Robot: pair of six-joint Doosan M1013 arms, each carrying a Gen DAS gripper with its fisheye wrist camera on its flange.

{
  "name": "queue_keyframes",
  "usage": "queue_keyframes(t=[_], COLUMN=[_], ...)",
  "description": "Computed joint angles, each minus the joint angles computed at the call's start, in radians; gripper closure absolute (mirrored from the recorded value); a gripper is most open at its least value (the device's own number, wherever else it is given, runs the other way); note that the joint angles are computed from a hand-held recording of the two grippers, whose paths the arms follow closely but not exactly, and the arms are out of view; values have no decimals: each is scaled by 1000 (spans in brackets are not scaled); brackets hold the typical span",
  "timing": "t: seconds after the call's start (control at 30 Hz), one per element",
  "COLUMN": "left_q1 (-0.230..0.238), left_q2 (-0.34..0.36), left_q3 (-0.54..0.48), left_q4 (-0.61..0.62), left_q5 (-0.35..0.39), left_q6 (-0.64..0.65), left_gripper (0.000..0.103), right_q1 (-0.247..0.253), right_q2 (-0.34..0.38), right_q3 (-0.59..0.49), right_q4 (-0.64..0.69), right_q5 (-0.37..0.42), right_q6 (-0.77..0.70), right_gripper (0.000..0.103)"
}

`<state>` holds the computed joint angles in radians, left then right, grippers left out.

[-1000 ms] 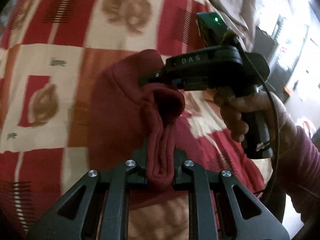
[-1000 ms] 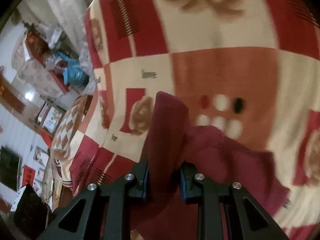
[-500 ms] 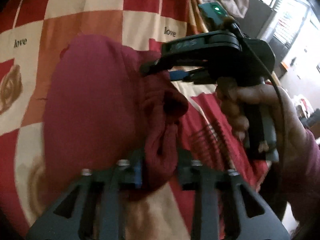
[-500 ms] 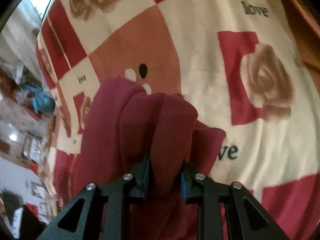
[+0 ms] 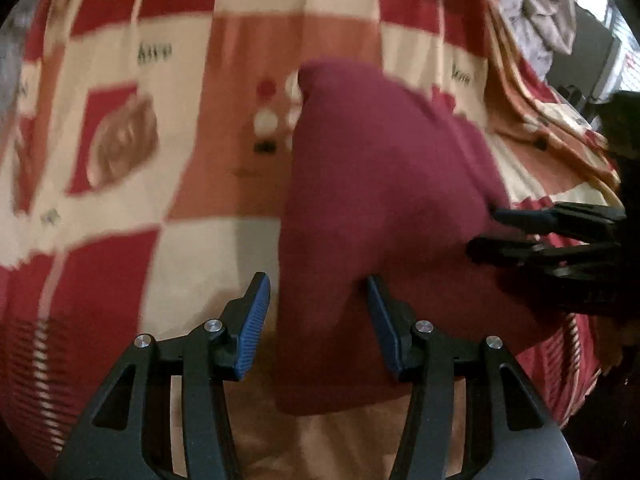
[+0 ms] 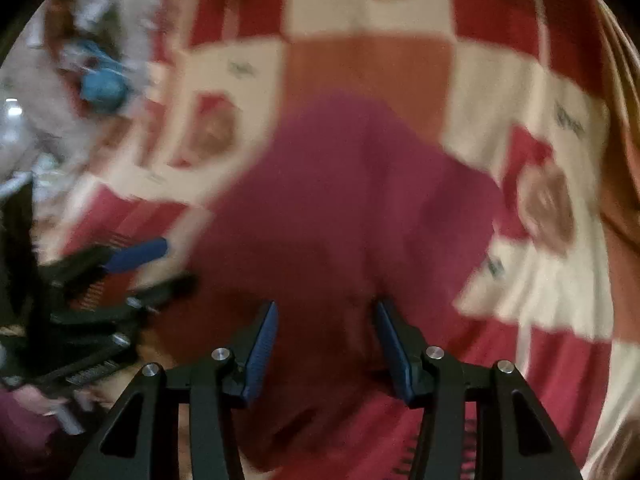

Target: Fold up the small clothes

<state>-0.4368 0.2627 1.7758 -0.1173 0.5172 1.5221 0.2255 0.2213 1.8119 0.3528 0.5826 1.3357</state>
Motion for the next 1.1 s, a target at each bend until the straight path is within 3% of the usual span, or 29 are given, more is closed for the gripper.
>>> queue_keyframes(t=[0.1,0.17,0.23,0.33,0.4,0.47,0.7,0.9,1.1], left_q1=[3,-1,-6,-7,-6,-9,-5,-10,-10], left_q2=[0,-4,0,5,5,4,10,9,9], left_q3=[7,9,8,10,8,9,4,8,9], left_q4=[-26,-8,0,3,4,26,16,55,55], left_q5=[-13,-26,-28,-36,-34,-38,-39,-40,-40], left_q6=[8,-2,-11,-19,-13,-23,-8,-33,-36], left_gripper=[53,53,53,53,53,53,53,53,52], right_q1=[-9,-14,-3,14,20,34,32,17,5], right_q2=[-18,-26,-15,37,86,141,230,217,105], right_q3=[-12,-23,-60,-127,-180,-233,-306,-282,-175], right_q4=[29,80,32,-9,-9,-92,-166,-90,-21], right_q5=[29,6,-25,-40,-4,21,68,40,-8], right_q6=[-17,-48,21,89,108,205,294,239,159], right_gripper=[56,55,55,55,55,55,55,55,54])
